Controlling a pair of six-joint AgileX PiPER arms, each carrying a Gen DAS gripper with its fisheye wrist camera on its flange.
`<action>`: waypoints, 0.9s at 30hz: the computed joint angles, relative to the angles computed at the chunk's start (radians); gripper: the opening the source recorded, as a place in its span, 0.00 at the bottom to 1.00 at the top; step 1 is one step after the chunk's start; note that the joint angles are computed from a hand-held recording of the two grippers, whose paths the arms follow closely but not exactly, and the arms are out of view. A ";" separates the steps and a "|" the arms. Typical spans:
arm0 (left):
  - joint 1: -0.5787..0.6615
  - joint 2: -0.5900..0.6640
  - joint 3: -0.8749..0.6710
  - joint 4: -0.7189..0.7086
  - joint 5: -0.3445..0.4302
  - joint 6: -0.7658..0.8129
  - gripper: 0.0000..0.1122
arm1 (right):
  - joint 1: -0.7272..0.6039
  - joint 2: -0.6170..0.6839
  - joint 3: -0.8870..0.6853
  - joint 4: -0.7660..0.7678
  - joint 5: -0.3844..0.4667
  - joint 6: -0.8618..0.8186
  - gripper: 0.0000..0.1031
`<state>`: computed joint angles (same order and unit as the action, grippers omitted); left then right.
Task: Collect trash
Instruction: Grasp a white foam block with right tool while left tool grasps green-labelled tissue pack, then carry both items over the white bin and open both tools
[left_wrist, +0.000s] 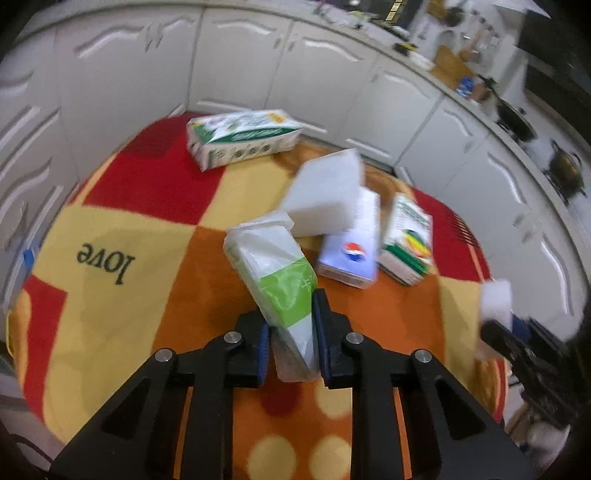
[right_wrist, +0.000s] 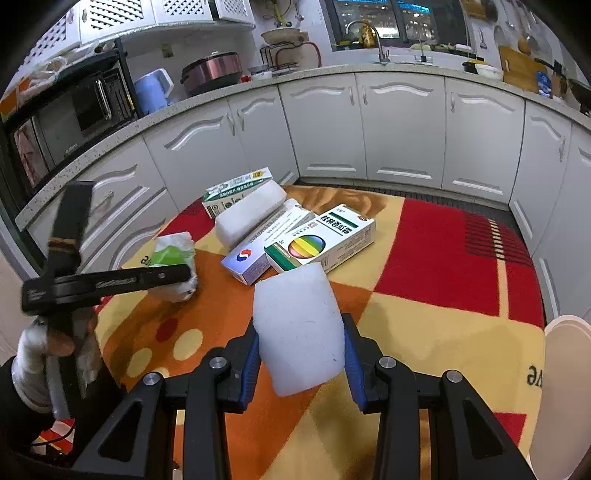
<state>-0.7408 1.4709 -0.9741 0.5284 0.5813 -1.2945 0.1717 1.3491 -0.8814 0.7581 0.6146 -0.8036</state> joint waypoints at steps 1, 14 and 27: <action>-0.031 -0.010 -0.017 0.010 0.023 0.003 0.16 | -0.005 -0.010 0.003 0.003 0.003 -0.003 0.37; -0.236 0.190 -0.381 0.000 0.168 0.116 0.16 | -0.250 -0.137 0.051 0.050 0.128 -0.110 0.37; -0.309 0.607 -0.991 -0.138 0.316 0.424 0.16 | -0.710 -0.115 0.027 0.117 0.300 -0.334 0.37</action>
